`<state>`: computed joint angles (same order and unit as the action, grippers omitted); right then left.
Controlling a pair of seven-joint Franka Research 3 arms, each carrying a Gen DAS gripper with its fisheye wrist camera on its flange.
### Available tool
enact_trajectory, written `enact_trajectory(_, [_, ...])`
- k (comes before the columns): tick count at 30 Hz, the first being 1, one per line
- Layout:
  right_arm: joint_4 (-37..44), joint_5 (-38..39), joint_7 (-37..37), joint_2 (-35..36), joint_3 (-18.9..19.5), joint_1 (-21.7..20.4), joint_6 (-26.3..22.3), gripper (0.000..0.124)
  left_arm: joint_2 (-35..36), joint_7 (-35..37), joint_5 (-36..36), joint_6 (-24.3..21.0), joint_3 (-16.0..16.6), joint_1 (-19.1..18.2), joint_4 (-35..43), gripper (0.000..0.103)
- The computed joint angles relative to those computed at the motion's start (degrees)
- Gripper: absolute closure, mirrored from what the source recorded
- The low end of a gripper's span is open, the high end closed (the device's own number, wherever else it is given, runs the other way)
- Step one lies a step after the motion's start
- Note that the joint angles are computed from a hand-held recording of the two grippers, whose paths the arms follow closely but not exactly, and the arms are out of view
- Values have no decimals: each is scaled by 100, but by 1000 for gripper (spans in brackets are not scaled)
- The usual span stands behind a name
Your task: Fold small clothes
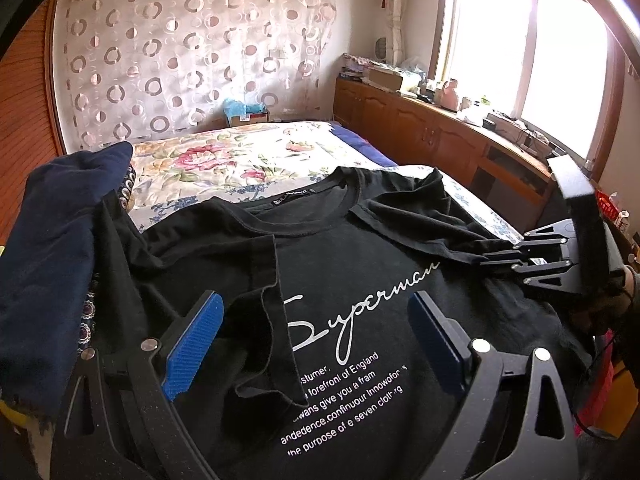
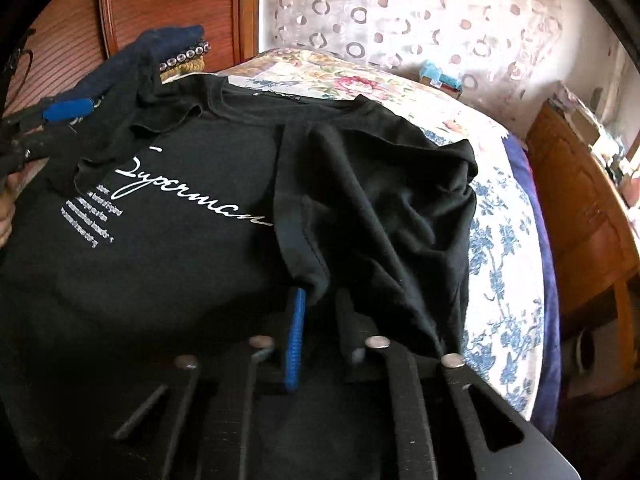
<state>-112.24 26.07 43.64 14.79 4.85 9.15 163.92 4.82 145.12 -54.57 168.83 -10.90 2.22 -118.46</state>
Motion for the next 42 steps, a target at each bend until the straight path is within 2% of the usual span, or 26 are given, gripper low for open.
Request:
enact_trajectory(4, [-121,1124,-793,-336,347,-341,-373,115,-64,127,-138,1,14,8,-39,9])
enact_trajectory(6, [-218,1583,-1135,-545,340,-342,-692,115,-75,141,-157,6,38,-3,-37,9])
enact_trajectory(8, [-254,1733,-1239,-622,237,-247,-988,115,-60,117,-154,15,60,-8,-9,9])
enact_trajectory(11, [-340,1350,-999,-562,76,28,-805,115,-32,42,-64,30,75,-4,17,9])
enact_trajectory(14, [-97,1313,-797,-394,-8,30,-1107,97,1,-175,182,53,99,17,41,9])
enact_trajectory(15, [-30,1359,-775,-356,-12,12,-1130,88,14,-237,248,66,96,29,53,9])
enact_trajectory(20, [353,1780,-1054,-173,8,-171,-1061,83,155,-783,829,120,148,182,270,9])
enact_trajectory(23, [821,1763,-970,167,-45,-282,-1036,83,290,-1343,1478,156,233,298,462,9])
enact_trajectory(29, [2406,596,357,1482,-333,-207,-1096,83,565,-2546,2808,91,428,504,836,9])
enact_trajectory(32, [3245,107,899,2093,-360,-215,-1349,83,652,-2980,3299,58,460,603,951,9])
enact_trajectory(37, [4426,-286,1193,2871,-137,-304,-1818,83,792,-3583,3950,69,422,774,1110,9])
enact_trajectory(38, [4706,-313,1189,3036,-78,-340,-1925,85,821,-3682,4062,60,401,814,1143,9])
enact_trajectory(40, [5170,-342,1160,3305,22,-369,-2000,110,859,-3798,4222,50,324,916,1172,9])
enact_trajectory(42, [5508,-338,1242,3514,57,-363,-1903,110,906,-3897,4367,27,279,977,1210,9])
